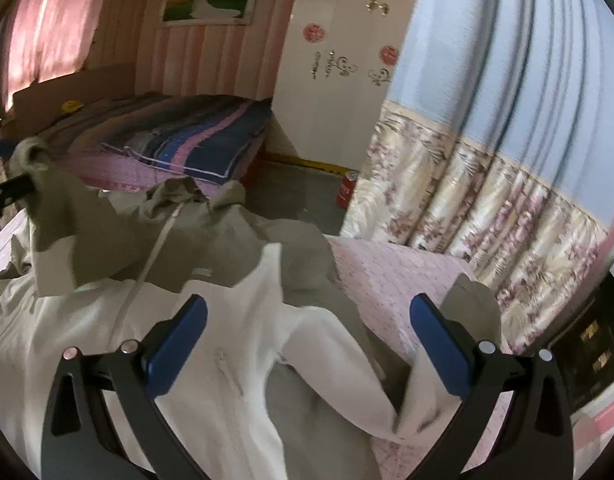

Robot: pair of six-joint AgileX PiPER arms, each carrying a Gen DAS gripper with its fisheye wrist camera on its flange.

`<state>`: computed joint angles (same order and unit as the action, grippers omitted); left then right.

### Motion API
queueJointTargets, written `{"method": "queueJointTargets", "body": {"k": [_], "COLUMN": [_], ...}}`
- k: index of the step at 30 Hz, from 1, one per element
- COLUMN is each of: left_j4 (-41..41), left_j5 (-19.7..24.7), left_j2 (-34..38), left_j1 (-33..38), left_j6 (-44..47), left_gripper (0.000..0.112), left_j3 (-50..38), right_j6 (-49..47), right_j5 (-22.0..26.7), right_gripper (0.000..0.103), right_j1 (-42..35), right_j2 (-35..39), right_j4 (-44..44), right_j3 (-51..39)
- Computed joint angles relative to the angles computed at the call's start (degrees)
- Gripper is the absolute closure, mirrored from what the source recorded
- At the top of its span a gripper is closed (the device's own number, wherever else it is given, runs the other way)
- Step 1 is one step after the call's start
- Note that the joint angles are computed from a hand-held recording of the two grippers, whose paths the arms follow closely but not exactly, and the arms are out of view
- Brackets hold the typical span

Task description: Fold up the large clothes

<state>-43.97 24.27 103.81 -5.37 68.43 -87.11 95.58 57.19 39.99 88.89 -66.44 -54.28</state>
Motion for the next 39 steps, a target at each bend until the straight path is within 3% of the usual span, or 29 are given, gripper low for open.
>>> {"method": "queueJointTargets", "body": {"k": [1,2,3,5,7,8,9,10,11,12,13,18,22,27,30,33,37,39], "left_j4": [1.4,3.1,3.3,1.1,1.2,2.3,4.3,6.0,7.2,9.1,10.5,25.4,32.7,46.3,45.1,40.9,36.6,32.1], "left_j5": [3.4,6.5,11.7,20.9,24.6,23.8,21.9,21.1,19.4,15.4,11.1,2.9,4.0,6.8,11.0,13.8,11.9,11.5], "left_j2": [1.7,3.7,6.5,11.7,13.8,13.7,13.3,13.3,12.6,10.9,9.1,4.6,3.7,8.5,11.6,14.1,13.3,12.8], "left_j1": [-0.9,-2.1,-3.0,-4.4,-6.4,-7.9,-10.4,-12.1,-13.7,-15.5,-17.0,-19.4,-14.7,-7.2,-2.0,2.5,6.5,8.4], "left_j6": [-2.6,-5.6,-7.8,-10.3,-11.6,-12.3,-13.6,-15.0,-15.9,-17.3,-17.7,-28.1,-37.4,-50.4,-51.1,-49.4,-45.9,-40.5], "left_gripper": [0.078,0.084,0.102,0.102,0.099,0.097,0.087,0.057,0.039,0.012,0.012,0.012,0.012,0.012,0.012,0.012,0.012,0.012], "left_j3": [-2.6,-5.4,-9.6,-17.0,-19.6,-19.0,-18.0,-18.0,-16.9,-14.2,-11.1,-5.1,-6.2,-12.4,-16.9,-19.2,-15.7,-14.0], "right_j6": [0.6,0.9,1.0,1.2,1.6,1.8,2.0,2.1,2.3,2.1,2.0,0.4,-1.8,-3.7,-6.9,-7.9,-11.9,-17.0], "right_j5": [0.6,0.7,0.6,-0.1,-1.0,-2.0,-3.0,-4.8,-6.3,-8.7,-10.0,-16.0,-22.1,-25.5,-28.6,-30.4,-36.0,-38.6], "right_gripper": [0.002,0.002,0.002,0.002,0.002,0.002,0.002,0.002,0.002,0.002,0.002,0.002,0.002,0.002,0.002,0.002,0.003,0.011], "right_j1": [-0.1,-0.5,-1.1,-2.7,-4.5,-5.7,-6.7,-8.2,-9.3,-11.1,-12.0,-16.4,-21.1,-23.2,-22.1,-18.9,-17.7,-18.4], "right_j2": [-1.4,-2.7,-4.3,-7.0,-10.1,-12.2,-13.6,-15.6,-17.1,-18.8,-19.6,-21.8,-23.4,-27.1,-29.1,-25.7,-12.1,-5.9], "right_j4": [0.3,0.7,1.1,1.9,2.3,2.3,2.2,2.1,2.0,1.7,1.4,-1.0,-2.7,-3.3,-0.3,0.8,4.7,10.8], "right_j3": [1.5,2.9,4.4,7.2,9.9,11.7,12.9,14.6,15.9,17.6,18.4,22.6,25.7,28.0,25.9,21.3,11.4,7.0]}}
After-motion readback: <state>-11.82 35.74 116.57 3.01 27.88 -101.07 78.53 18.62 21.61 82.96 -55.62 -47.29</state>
